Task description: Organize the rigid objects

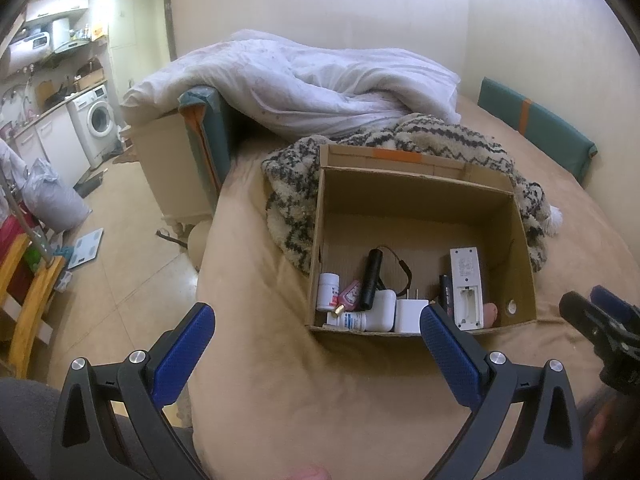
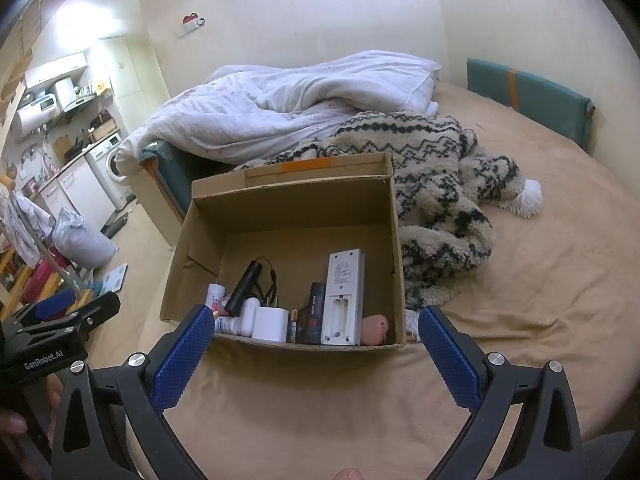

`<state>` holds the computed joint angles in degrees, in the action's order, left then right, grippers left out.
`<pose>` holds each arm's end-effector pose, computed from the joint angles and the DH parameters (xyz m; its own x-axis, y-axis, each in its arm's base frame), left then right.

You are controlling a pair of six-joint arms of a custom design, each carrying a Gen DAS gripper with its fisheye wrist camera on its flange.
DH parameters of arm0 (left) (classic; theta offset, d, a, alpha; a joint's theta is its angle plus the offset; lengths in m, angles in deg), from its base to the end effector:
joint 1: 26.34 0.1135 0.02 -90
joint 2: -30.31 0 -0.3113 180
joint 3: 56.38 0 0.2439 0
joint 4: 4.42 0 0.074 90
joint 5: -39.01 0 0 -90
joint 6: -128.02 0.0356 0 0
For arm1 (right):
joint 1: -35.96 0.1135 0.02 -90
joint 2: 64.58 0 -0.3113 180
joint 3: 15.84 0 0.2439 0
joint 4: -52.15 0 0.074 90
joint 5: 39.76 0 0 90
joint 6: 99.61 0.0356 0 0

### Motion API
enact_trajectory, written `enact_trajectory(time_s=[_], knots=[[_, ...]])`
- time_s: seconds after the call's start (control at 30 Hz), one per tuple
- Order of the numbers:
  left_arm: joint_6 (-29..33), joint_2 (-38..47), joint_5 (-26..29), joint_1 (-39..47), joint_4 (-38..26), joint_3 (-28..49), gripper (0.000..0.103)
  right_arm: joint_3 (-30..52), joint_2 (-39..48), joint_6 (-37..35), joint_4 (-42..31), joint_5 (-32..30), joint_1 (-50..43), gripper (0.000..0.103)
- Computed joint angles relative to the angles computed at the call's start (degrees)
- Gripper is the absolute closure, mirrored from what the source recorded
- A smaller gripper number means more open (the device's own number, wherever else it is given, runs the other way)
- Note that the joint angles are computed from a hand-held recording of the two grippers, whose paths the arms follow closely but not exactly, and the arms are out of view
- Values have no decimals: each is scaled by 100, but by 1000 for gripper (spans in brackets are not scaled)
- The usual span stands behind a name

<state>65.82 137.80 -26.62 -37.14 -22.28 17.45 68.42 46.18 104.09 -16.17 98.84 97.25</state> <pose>0.3733 -0.0862 0.1919 -0.4830 0.5246 -0.7011 0.7327 0.6805 0.0045 0.1870 0.2857 0.1986 -0.3664 0.5916 -0.7182 0.6836 0.6948 0.2235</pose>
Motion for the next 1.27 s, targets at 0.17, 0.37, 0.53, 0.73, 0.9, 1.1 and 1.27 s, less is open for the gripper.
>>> enact_trajectory(time_s=[0.17, 0.37, 0.53, 0.73, 0.9, 1.1, 1.27], knots=[[26, 2, 7, 6, -24, -3, 1, 15, 6, -8, -26, 6, -1, 0], [24, 0, 6, 5, -13, -10, 1, 21, 6, 2, -36, 2, 3, 0], [8, -1, -1, -3, -7, -14, 1, 14, -4, 10, -34, 7, 10, 0], [46, -8, 1, 5, 1, -38, 1, 14, -2, -7, -18, 7, 4, 0], [59, -12, 6, 9, 35, -70, 1, 16, 0, -7, -22, 8, 4, 0], [84, -18, 27, 22, 8, -81, 1, 23, 4, -4, -32, 8, 5, 0], [116, -20, 43, 28, 52, -115, 1, 22, 2, -1, -28, 10, 8, 0]])
